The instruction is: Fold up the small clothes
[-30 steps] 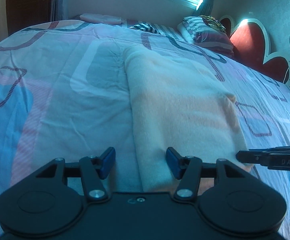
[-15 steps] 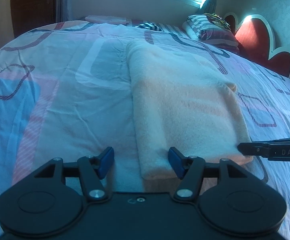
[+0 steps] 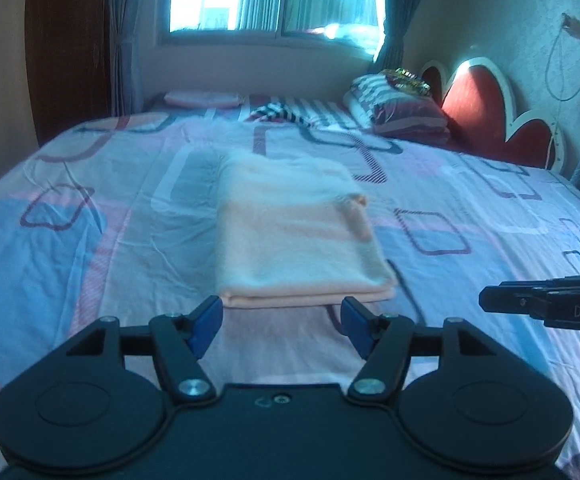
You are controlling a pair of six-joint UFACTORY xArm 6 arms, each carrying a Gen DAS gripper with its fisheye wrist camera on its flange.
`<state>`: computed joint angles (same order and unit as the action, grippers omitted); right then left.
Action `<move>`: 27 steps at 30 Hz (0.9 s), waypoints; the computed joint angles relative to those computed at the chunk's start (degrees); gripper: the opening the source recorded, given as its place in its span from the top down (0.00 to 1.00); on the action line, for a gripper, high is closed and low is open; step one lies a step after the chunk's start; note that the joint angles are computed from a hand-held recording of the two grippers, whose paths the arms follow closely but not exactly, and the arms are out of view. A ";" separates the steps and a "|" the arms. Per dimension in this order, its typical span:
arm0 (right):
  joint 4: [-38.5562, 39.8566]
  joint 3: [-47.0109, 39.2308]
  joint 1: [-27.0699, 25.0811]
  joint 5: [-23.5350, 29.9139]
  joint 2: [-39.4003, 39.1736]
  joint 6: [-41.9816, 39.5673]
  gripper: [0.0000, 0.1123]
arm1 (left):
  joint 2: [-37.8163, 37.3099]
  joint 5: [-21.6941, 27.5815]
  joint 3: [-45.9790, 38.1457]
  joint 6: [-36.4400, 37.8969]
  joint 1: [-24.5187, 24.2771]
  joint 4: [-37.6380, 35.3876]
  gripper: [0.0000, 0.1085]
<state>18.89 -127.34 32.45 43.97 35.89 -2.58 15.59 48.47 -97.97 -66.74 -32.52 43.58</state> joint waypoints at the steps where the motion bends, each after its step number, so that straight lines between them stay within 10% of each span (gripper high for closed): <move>1: 0.18 4.78 0.15 -2.05 -3.40 -0.50 0.73 | -0.77 1.30 0.10 -0.96 -1.26 1.11 0.41; 5: -5.11 22.48 1.40 -11.58 -16.36 1.34 0.65 | -3.18 7.54 0.03 -4.83 -6.85 6.80 0.16; 6: -8.40 27.69 1.77 -15.49 -19.86 4.63 0.24 | -3.27 10.94 -0.45 -6.97 -8.96 10.20 0.05; 7: -9.33 32.60 2.01 -19.95 -23.07 5.66 0.08 | -3.78 13.24 -0.09 -9.24 -10.92 13.58 0.06; 27: -15.95 54.77 2.36 -23.57 -44.56 10.45 0.08 | -7.03 23.00 -0.81 -15.34 -22.50 18.34 0.06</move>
<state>2.94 -72.57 34.80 20.40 -8.66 7.87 8.55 71.47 -98.78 -82.08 -55.02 61.91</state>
